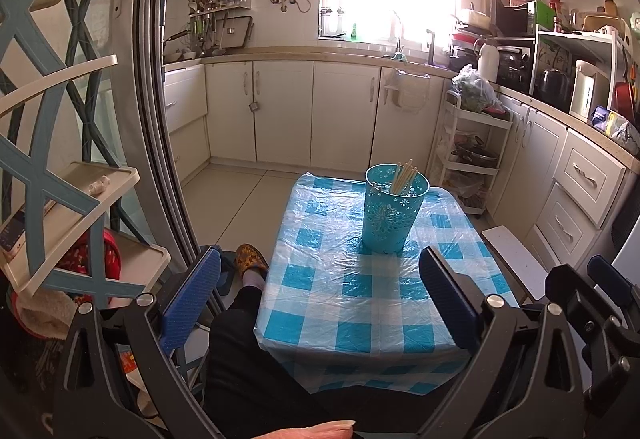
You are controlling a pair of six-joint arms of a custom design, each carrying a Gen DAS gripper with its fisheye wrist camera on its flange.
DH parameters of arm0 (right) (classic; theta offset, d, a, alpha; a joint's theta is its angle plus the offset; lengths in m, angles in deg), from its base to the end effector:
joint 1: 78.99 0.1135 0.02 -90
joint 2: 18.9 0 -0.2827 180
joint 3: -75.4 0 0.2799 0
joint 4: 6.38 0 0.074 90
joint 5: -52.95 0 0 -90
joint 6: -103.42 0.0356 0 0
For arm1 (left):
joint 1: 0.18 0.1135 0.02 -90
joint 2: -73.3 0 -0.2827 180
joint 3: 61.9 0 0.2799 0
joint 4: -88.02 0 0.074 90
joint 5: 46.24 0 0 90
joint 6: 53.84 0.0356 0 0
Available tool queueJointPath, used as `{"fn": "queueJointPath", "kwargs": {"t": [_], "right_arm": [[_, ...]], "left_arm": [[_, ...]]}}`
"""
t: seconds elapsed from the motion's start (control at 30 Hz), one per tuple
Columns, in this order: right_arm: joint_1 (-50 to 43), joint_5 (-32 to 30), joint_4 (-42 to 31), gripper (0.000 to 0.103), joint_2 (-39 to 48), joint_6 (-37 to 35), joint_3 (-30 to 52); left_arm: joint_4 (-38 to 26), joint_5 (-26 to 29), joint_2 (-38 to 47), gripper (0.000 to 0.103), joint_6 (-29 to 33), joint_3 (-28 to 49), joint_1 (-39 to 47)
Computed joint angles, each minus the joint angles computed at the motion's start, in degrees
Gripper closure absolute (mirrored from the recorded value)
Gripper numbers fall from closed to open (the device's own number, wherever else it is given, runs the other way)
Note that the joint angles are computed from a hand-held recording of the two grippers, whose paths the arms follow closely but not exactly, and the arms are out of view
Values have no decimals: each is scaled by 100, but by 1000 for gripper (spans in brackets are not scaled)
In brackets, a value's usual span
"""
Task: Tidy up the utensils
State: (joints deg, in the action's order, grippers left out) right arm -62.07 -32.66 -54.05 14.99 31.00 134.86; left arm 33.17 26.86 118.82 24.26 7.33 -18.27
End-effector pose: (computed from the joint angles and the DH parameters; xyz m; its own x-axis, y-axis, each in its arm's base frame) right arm 0.1340 0.0379 0.3507 -0.4103 0.1900 -0.8920 -0.1032 0.9621 0.2524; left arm 0.1655 -0.0432 0.3719 -0.4935 -0.0464 -0.8685 -0.0421 0.9987 -0.0294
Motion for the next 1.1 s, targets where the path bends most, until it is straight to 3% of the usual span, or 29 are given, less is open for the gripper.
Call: {"fn": "queueJointPath", "kwargs": {"t": [0.33, 0.77, 0.9, 1.1], "right_arm": [[-286, -301, -13, 7, 31, -111, -70], [-727, -717, 277, 7, 905, -289, 7], [-1103, -979, 643, 7, 1649, -429, 33], [-1748, -1057, 1616, 7, 3998, -875, 562]], "left_arm": [[-1, -193, 145, 7, -150, -9, -181], [611, 138, 738, 7, -189, -159, 107], [919, 258, 1117, 7, -112, -162, 182], [1054, 653, 2162, 7, -86, 184, 419]]}}
